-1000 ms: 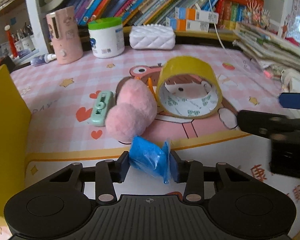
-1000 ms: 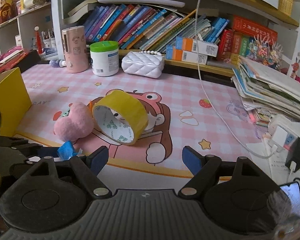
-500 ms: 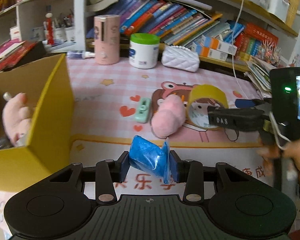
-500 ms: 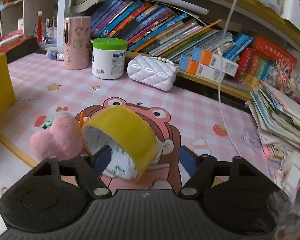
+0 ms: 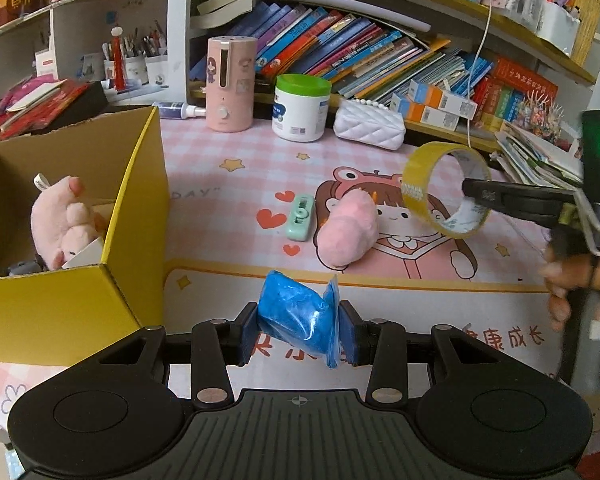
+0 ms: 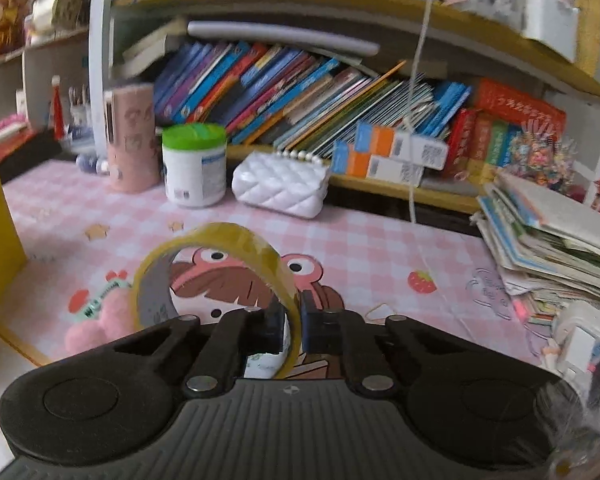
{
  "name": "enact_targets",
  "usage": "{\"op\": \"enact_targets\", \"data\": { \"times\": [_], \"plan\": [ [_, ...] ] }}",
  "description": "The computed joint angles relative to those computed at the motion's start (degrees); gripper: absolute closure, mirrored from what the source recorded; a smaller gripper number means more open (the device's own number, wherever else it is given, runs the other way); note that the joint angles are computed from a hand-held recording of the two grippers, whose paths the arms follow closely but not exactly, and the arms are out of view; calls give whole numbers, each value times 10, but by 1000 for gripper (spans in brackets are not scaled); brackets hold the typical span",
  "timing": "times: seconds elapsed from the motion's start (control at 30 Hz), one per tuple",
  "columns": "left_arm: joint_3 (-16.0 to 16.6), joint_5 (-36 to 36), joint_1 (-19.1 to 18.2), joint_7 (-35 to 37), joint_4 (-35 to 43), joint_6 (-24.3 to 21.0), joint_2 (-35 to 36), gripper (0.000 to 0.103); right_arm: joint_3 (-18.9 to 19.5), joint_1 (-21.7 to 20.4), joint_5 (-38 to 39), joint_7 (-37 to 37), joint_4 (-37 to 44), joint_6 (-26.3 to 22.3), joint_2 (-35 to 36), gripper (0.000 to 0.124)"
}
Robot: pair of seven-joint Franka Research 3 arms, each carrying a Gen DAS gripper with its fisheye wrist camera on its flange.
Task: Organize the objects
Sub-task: 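Carry the blue bag in the left tool and tape roll in the right tool to the yellow box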
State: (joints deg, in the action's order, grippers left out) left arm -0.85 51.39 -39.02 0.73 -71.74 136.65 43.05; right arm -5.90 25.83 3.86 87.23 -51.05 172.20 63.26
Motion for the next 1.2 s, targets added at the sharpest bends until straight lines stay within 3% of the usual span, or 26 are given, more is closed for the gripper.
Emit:
{"op": "enact_targets", "data": {
  "times": [0.13,0.3,0.43,0.77,1.1,1.2],
  "plan": [
    [5,15,-2,-18,-17,16,-11,64,37,-11,21,-23,-154,63,-96,116],
    [6,40,0,-30,-42,45,-26,64,67,-20,54,-59,-299,90,-189,116],
    [5,62,2,-42,-76,73,-46,64,41,9,75,-60,-389,115,-242,116],
    [-11,155,10,-142,-228,109,-145,64,-68,137,98,-20,-496,133,-303,116],
    [-71,232,53,-264,-409,98,-275,64,-173,301,107,6,-602,141,-358,116],
    [-93,241,70,-295,-458,90,-312,64,-185,337,106,6,-635,140,-377,116]
  ]
}}
